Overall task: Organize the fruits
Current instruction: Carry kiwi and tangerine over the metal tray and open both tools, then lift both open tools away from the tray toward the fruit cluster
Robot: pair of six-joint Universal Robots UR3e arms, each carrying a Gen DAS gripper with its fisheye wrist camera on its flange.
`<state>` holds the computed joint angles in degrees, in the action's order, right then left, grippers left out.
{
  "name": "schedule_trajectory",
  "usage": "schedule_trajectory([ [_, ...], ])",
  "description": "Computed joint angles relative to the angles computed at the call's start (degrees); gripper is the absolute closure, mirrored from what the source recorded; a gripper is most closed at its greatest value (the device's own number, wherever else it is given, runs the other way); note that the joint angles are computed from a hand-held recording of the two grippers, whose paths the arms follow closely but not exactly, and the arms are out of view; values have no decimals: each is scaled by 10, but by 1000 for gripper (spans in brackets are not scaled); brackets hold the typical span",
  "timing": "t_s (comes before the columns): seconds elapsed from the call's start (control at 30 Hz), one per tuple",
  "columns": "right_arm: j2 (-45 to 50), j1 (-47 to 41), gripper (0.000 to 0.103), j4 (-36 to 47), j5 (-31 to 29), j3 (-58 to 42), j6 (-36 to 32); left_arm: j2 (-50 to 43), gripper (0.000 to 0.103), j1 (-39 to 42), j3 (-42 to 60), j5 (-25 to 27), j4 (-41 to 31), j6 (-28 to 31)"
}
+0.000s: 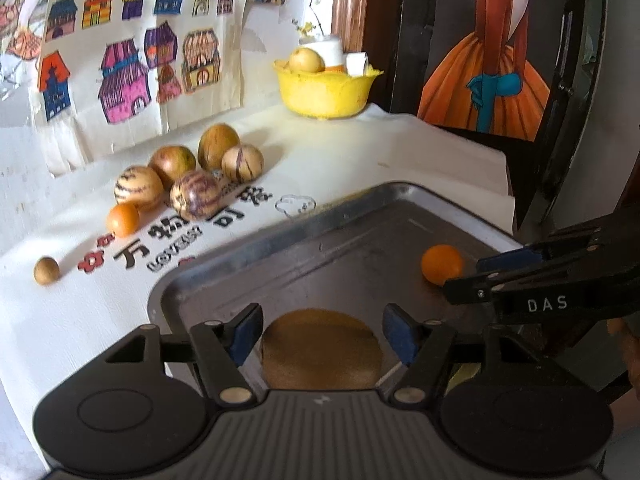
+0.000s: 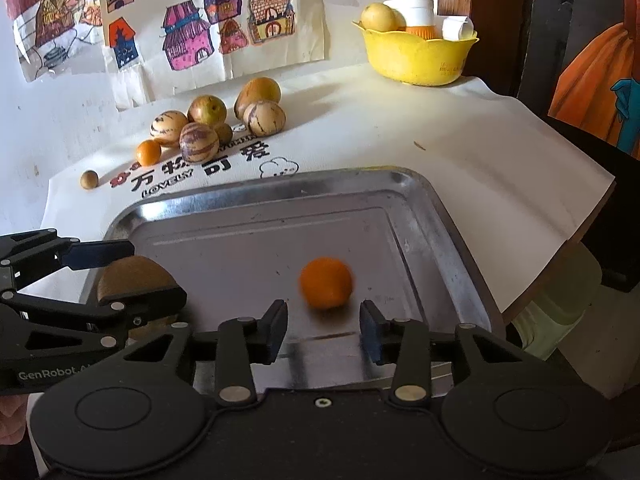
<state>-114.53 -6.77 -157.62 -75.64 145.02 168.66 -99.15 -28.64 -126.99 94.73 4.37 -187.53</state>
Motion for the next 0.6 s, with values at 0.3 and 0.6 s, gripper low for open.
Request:
schedule_trajectory([
  [0.3, -35, 0, 31, 12, 9, -12, 15, 20, 17, 7, -11, -5, 7, 7],
  [0.6, -86, 11, 5, 28, 34, -36, 68, 91, 1, 48, -49, -27, -1, 16],
])
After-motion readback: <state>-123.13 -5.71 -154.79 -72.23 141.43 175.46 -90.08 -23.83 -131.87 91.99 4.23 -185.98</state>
